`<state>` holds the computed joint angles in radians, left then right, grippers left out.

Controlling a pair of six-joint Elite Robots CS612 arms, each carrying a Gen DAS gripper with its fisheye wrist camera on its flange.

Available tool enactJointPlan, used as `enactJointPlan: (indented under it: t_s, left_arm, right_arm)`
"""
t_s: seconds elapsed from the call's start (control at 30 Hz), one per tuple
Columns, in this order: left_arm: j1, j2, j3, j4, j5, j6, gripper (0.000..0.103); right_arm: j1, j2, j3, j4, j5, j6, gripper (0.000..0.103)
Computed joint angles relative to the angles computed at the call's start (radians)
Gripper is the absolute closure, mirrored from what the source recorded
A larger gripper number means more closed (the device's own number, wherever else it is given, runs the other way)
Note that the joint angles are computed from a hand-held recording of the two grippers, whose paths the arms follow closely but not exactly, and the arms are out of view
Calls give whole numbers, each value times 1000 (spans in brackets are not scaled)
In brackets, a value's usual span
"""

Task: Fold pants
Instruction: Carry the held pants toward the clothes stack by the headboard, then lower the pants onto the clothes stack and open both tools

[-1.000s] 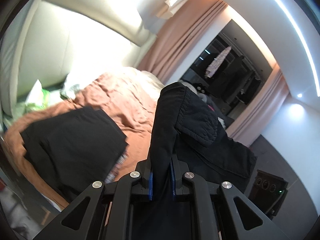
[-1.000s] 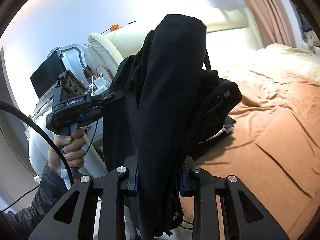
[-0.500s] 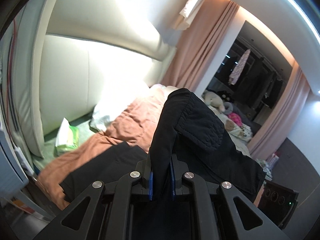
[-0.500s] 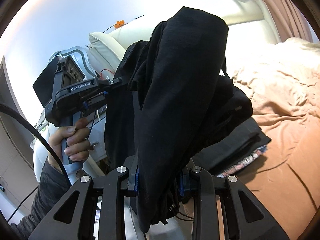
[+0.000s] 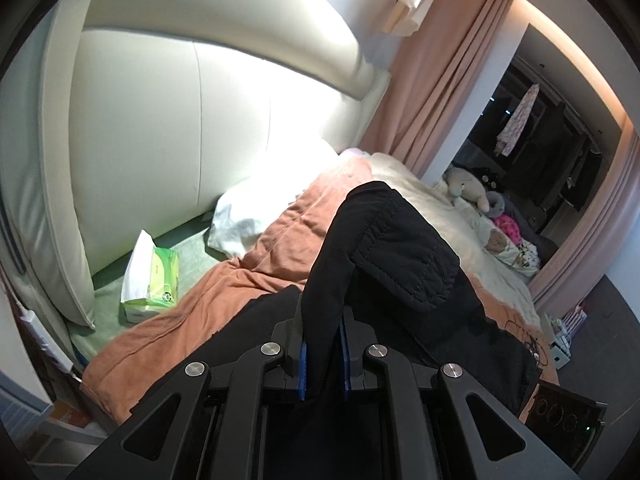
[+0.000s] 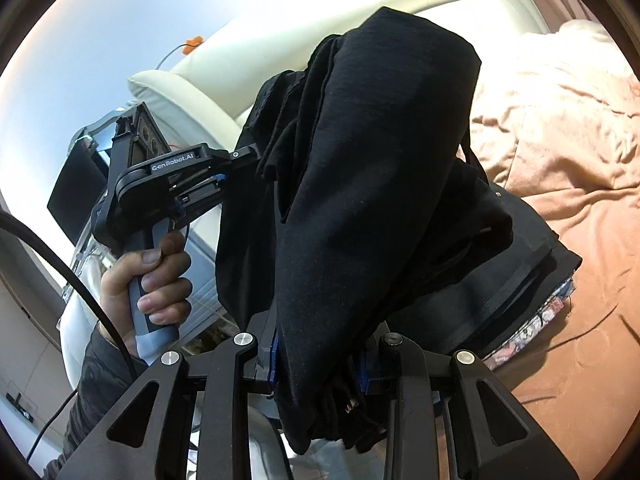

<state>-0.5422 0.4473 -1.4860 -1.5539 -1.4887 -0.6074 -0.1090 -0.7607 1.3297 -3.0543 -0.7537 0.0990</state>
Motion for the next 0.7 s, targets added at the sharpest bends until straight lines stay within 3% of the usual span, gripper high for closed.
enactJointPlan:
  t_s: [0.23, 0.33, 0.4, 0.5, 0.7]
  left_arm:
    - [12, -25, 108, 9, 1, 22, 91]
    - [19, -33, 160, 10, -19, -4, 90]
    - [17, -45, 192, 57, 0, 0, 82]
    - [19, -45, 201, 120, 25, -57, 61]
    - [12, -11, 118, 181, 48, -106, 57]
  right_arm:
    - [6, 58, -85, 80, 4, 54, 78]
    - [-2, 76, -117, 115, 5, 60, 78]
    - [-5, 86, -135, 153, 3, 51, 78]
    - [-11, 104, -168, 222, 14, 52, 76]
    - [-28, 133, -220, 289, 92, 94, 75]
